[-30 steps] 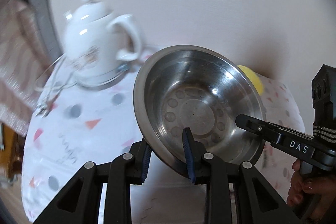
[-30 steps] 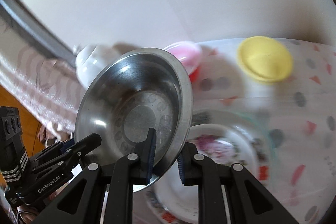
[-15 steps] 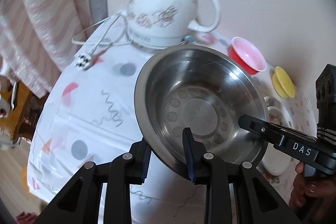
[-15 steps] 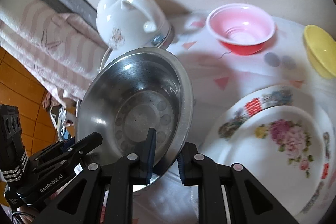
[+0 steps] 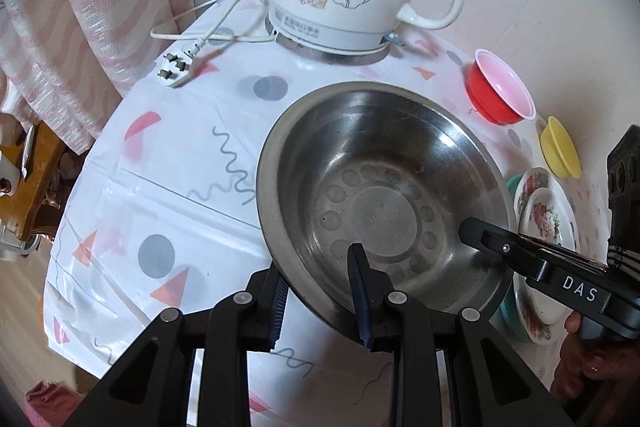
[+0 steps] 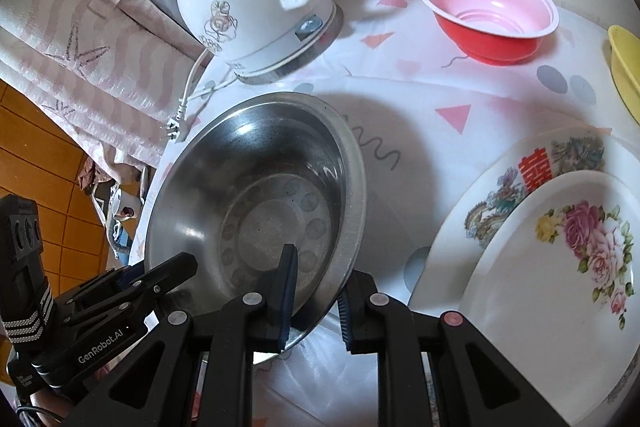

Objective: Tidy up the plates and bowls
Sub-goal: 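Carry the steel bowl toward the kettle and lower it onto the cloth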

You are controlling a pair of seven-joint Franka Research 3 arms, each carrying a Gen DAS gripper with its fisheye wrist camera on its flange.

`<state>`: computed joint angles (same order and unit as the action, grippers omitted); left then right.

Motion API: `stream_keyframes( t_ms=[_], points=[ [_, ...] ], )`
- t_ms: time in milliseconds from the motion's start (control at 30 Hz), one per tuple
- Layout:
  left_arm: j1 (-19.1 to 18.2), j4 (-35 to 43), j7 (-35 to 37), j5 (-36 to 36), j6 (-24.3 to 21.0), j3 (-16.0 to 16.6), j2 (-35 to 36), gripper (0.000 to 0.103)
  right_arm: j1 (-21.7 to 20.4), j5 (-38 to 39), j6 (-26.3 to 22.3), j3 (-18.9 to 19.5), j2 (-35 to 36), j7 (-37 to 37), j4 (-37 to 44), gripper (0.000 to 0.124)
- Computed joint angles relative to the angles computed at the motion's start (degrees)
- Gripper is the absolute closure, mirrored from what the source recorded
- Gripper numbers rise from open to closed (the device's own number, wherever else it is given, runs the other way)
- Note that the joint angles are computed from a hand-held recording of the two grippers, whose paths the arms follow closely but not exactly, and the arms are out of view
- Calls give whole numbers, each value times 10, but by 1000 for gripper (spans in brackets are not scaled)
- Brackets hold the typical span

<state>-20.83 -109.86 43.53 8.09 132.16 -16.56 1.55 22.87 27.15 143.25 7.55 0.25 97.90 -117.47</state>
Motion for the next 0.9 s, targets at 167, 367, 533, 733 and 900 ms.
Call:
stream_keyframes(
  t_ms=[167,367,533,733,900],
  points=[
    [-1,2,2,-2,-8,0,3,74,1,2,-3,0,-1,-4,0,104],
    [-1,5,8,-4,-16,0,8,74,-1,19,-10,-1,0,-16,0,103],
    [0,4,12,-5,-19,0,10,74,1,-11,-19,0,-1,-7,4,103],
    [-1,4,10,-2,-21,0,12,74,2,-18,-20,1,-9,-6,-2,103],
    [-3,4,1,8,-23,-1,9,74,1,-32,-14,0,-18,3,-9,103]
  ],
)
